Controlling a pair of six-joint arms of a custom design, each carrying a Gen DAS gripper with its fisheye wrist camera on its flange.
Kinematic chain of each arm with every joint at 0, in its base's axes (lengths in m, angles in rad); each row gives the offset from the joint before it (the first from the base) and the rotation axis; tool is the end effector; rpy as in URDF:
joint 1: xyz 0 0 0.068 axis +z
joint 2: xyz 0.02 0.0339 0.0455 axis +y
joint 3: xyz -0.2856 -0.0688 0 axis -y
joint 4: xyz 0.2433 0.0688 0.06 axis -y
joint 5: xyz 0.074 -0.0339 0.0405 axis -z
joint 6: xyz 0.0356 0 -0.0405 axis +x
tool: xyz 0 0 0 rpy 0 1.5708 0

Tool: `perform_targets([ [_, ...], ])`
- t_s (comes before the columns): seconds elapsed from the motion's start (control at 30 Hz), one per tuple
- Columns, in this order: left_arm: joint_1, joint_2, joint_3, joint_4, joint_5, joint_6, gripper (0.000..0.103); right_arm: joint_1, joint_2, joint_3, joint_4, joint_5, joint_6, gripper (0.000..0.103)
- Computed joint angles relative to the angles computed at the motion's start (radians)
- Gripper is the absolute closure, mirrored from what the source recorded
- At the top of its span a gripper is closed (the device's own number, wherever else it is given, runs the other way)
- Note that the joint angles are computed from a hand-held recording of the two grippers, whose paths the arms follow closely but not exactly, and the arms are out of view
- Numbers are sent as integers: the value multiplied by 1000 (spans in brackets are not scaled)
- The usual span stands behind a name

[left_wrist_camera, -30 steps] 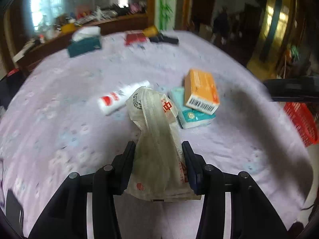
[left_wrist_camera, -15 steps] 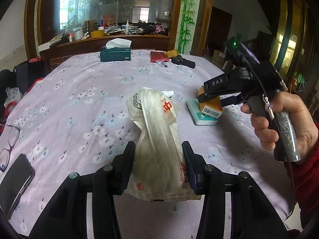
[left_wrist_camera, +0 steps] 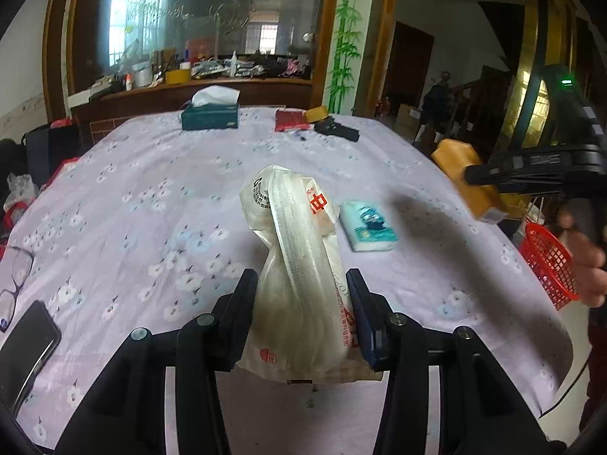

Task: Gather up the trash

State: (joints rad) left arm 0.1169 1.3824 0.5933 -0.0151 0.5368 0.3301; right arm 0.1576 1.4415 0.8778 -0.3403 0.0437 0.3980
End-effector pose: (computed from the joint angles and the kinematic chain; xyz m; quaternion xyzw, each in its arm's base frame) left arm 0.2534 0.0114 0.1883 0.1938 0.8786 -0.1599 0.4061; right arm 0.2853 0.0438 0.2313 0.1204 0.9370 0.0699 0.3203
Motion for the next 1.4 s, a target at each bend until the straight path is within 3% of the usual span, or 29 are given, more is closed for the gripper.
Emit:
perform_targets([
  [0.2, -80, -72, -40, 7, -41, -46, 57, 17, -309, -147, -40, -17, 7, 51],
  [0.43, -157, -86, -53, 21, -87, -83, 57, 89, -521, -278, -56, 7, 45, 50],
  [0.87, -202, -41, -22, 25, -100, -110, 57, 94, -582, -371, -35, -12, 58, 50],
  [1.2, -227, -155, -111, 27, -103, -143, 57, 278, -606, -456, -1, 131, 130, 50],
  [1.4, -240, -185, -132, 28, -106, -144, 57, 299, -578, -470, 30, 134, 135, 50],
])
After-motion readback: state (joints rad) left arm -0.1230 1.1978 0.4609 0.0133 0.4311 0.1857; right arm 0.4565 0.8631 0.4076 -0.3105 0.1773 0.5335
